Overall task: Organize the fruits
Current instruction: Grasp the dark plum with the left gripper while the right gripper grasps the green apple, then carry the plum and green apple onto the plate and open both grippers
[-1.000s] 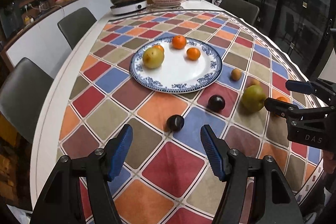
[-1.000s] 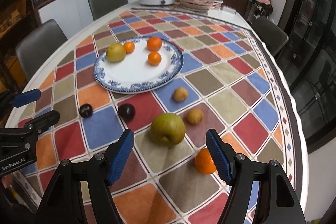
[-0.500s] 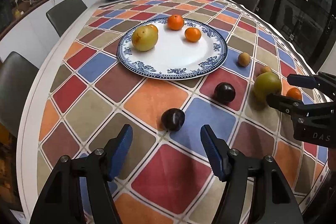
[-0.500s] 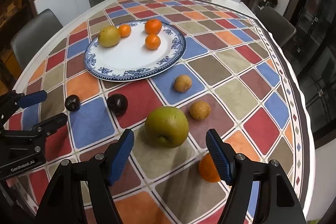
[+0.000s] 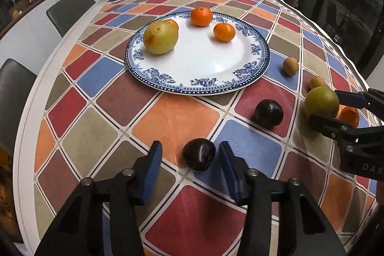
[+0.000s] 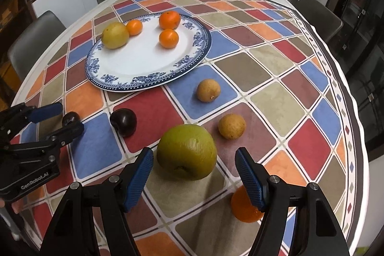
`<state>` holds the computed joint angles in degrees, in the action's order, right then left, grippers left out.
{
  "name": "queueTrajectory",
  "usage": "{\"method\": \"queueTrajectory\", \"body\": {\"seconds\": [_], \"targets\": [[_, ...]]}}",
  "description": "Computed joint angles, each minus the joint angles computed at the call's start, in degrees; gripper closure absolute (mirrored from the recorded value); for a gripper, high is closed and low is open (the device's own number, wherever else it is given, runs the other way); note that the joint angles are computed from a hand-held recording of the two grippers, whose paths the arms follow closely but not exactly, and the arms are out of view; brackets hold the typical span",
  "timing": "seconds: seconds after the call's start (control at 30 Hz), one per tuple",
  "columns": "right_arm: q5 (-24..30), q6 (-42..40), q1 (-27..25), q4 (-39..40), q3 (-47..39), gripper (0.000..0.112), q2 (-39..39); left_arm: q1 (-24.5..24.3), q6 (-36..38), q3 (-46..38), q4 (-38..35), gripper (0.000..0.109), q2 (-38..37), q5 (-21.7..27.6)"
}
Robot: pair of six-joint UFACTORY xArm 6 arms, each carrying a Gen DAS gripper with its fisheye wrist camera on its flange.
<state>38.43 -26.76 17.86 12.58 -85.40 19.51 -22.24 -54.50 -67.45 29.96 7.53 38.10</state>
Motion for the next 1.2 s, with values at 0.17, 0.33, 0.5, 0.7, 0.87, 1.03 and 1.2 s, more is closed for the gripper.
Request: {"method": "queueTrajectory", "body": {"seconds": [0.17, 0.33, 0.5, 0.7, 0.87, 1.03, 1.2], "targets": [[1.1, -0.5, 0.0, 0.9, -1.3, 0.049, 1.2, 0.2, 1.1, 0.0, -1.6, 0.074, 0.3, -0.9], [2.3, -1.1, -0.3, 2.9, -2.3, 0.055, 2.2, -0.1, 1.4, -0.6, -1.9, 0.081, 0.9, -0.7], [2.4, -2.7, -0.4, 5.0, -2.2, 0.061, 2.3, -0.2, 1.0, -0.8, -1.7, 0.081, 0.9, -0.3], [0.6, -3.8, -0.4, 6.2, -0.4, 0.062, 1.3, -0.6, -0.2, -0.5, -0.4, 0.081, 0.0, 0.2], [0.0, -4.7, -0.7, 7.5, 0.6, 0.062, 0.3, -1.2, -1.6, -0.3, 1.2, 0.081, -1.0, 0.3], [-0.7, -6.9, -0.8, 9.5, 1.8, 0.062, -1.7, -1.6, -2.9, -0.2, 2.8, 0.081, -2.3, 0.3], [0.9, -10.7, -0.9, 13.5, 1.4, 0.062, -3.5, -2.2, -4.7, -0.4, 5.4, 0.081, -4.2, 0.6]]}}
